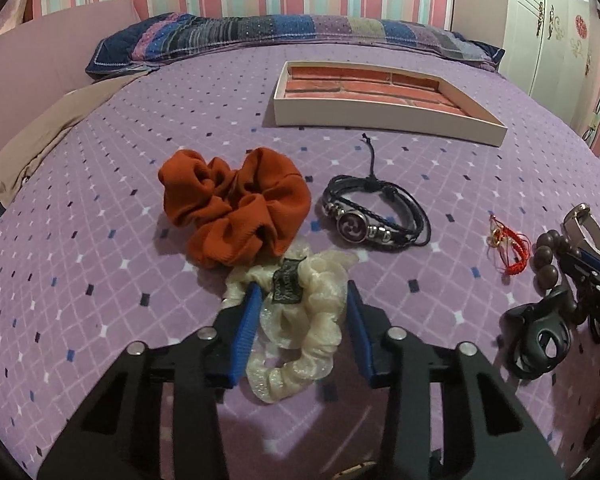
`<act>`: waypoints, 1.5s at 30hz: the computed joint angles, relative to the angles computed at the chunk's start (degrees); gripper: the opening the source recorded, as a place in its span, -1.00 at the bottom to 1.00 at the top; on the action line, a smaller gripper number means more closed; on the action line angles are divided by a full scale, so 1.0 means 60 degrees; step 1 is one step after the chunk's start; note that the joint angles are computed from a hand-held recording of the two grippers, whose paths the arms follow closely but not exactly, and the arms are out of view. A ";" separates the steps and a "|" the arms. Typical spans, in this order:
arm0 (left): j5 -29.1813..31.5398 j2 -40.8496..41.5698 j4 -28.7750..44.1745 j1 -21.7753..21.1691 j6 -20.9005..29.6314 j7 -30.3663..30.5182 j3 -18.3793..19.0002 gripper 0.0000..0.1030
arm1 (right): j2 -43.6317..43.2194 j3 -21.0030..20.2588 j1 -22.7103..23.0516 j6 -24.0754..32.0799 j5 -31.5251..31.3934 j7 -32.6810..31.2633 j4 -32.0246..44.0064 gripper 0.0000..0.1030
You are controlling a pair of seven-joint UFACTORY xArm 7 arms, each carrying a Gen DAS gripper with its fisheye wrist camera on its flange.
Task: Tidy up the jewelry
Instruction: 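Grasp the cream scrunchie with the left tool while the right tool grasps the wooden bead bracelet, then carry the cream scrunchie and bead bracelet over the white tray with both tools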
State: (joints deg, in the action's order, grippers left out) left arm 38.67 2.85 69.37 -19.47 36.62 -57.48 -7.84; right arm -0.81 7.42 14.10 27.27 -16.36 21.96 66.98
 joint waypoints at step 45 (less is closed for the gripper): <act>0.0239 0.0039 0.1865 0.0045 0.0176 0.0440 -0.0228 -0.62 | 0.0303 0.0023 -0.0030 -0.0911 0.1095 -0.1744 0.1603 -0.61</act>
